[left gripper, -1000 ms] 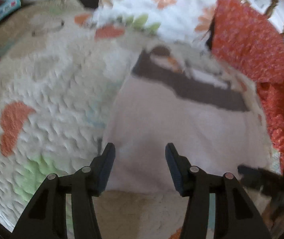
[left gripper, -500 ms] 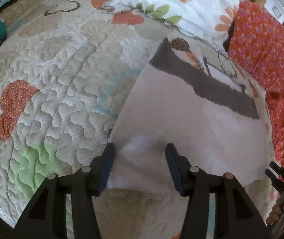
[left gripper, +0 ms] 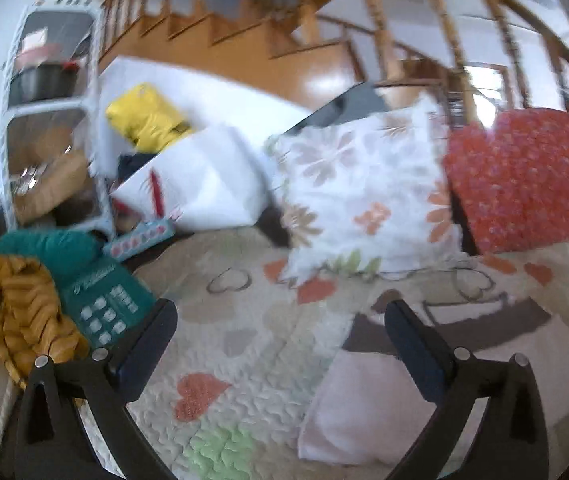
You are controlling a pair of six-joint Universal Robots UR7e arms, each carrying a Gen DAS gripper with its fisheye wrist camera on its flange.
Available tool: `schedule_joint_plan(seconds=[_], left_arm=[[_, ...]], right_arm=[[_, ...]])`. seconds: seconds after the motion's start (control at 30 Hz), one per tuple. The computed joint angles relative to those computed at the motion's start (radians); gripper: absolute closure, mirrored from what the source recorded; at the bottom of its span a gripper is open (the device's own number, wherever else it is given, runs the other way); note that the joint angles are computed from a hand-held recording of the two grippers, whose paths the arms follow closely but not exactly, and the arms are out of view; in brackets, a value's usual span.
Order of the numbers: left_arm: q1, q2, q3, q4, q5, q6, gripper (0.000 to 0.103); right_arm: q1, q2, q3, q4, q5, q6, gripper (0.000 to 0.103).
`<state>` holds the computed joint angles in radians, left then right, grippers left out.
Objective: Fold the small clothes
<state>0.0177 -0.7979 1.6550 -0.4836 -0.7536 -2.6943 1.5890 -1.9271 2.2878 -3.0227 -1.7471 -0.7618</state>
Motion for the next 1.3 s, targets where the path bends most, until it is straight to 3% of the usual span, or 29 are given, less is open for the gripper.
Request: schedule_joint_plan(seconds=[0.07,0.13,0.2,0.23,0.63,0.8,1.3], left_arm=[[-0.02,-0.016,0.027,-0.09,0.039,0.06,0.0],[-0.023,-0.048,0.08,-0.244,0.097,0.156,0.0],[-0.008,-0.079,0.129,-0.402,0.128,0.304,0.0],[0.002,-0.077,0.138,-0.457,0.125,0.368,0.0],[0.094,-0.087,0.238,-0.782,0.02,0.602,0.0],[0.128,-0.131,0.302,-0.932,-0.029,0.648,0.0],[0.143,-0.145,0.333,-1.003,-0.065,0.683,0.0]], right_arm=[[0.01,0.004,-0.01,0.086,-0.02,0.018,0.0],[0.032,0.047,-0.068,0.295,-0.104,0.102,0.0],[0.012,0.074,-0.113,0.476,-0.084,0.176,0.003],[0.008,0.081,-0.122,0.511,-0.078,0.192,0.005],[-0.058,0.196,-0.123,0.589,-0.112,0.266,0.005],[-0.045,0.223,-0.107,0.555,-0.131,0.245,0.005],[-0.015,0.244,-0.077,0.505,-0.176,0.197,0.005]])
